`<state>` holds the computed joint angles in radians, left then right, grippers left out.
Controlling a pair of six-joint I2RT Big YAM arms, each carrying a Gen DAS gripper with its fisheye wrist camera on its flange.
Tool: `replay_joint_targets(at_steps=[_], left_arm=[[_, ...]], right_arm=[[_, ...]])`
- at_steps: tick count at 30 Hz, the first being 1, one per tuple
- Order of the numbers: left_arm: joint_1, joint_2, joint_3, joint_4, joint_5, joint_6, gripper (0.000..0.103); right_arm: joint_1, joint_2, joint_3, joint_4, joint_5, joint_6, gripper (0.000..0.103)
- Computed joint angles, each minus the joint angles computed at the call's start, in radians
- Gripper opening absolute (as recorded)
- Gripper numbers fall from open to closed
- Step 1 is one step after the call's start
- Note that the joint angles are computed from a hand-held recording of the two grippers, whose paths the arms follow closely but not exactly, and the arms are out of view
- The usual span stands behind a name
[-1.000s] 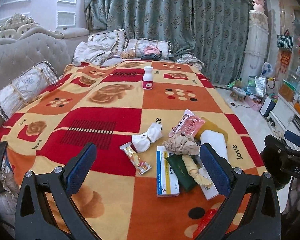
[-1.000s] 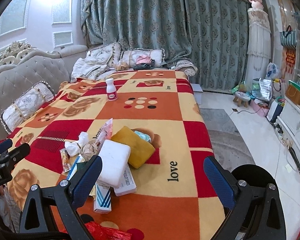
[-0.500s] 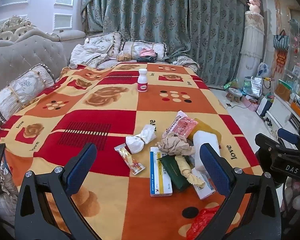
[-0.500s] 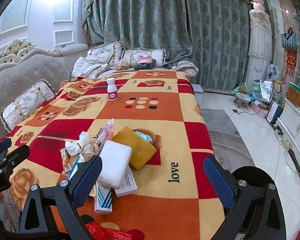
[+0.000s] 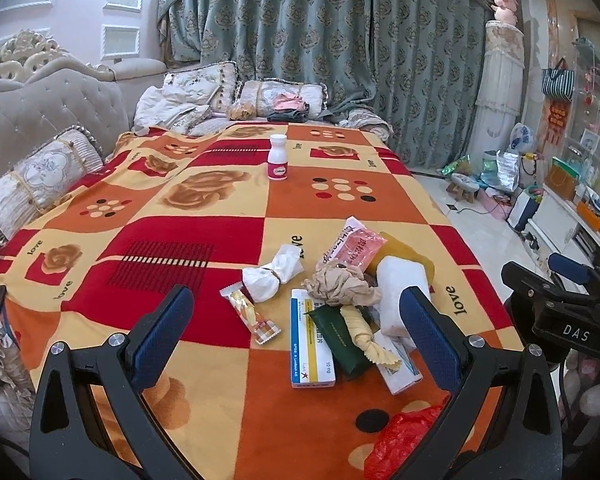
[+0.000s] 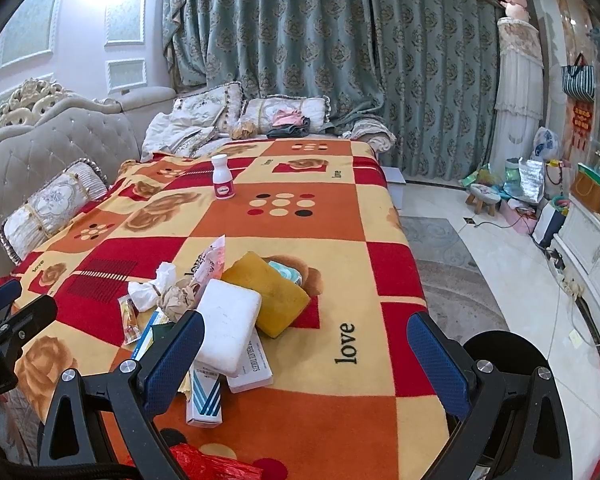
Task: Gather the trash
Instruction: 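Move both tools toward the pile of trash on the blanket, then grasp the red plastic bag with the left tool while the right tool grasps crumpled tan paper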
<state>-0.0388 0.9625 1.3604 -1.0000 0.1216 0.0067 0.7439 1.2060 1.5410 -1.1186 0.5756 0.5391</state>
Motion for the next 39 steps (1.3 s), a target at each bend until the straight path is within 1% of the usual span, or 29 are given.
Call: replay_joint_targets(at_steps=[13,19,21,24,28,31,32,35,37,39], left_arm=[[-0.012,-0.006,-0.010,-0.013,-0.003,0.000,0.102],[-0.013,-0.003,-0.008,-0.031,0.021,0.008,0.102],[-0.009,-0.001,-0.007,-0.045,0.044,0.015,0.102],[-0.003,-0.004,-0.007,-0.079,0.101,0.044,0.102],[-0.004,-0.026,-0.028,-0.121,0.180,0.113,0.102],[-0.020,-0.032,-0.045,-0.188,0.231,0.180,0.102],[-0.031,-0.035,-0.059,-0.212,0.238,0.206,0.102],[-0.064,-0.046,-0.097,-0.235,0.215,0.238,0.102],[-0.080,-0.047,-0.122,-0.241,0.204,0.246,0.102],[-0.089,-0.045,-0.142,-0.244,0.208,0.251,0.102]], right_arm=[[0.006,-0.006,-0.008,-0.001,-0.006,0.002,0.101],[-0.003,-0.014,-0.015,-0.001,-0.035,0.010,0.101],[-0.003,-0.012,-0.017,-0.003,-0.038,0.008,0.101],[-0.001,-0.013,-0.021,-0.005,-0.043,0.001,0.101],[-0.007,-0.018,-0.033,-0.009,-0.058,-0.007,0.101],[-0.014,-0.024,-0.046,-0.011,-0.081,-0.014,0.101],[-0.015,-0.027,-0.051,-0.011,-0.086,-0.014,0.101],[-0.023,-0.032,-0.065,-0.007,-0.107,-0.014,0.101],[-0.028,-0.031,-0.071,-0.003,-0.125,-0.016,0.101],[-0.031,-0.027,-0.071,-0.002,-0.134,-0.022,0.101]])
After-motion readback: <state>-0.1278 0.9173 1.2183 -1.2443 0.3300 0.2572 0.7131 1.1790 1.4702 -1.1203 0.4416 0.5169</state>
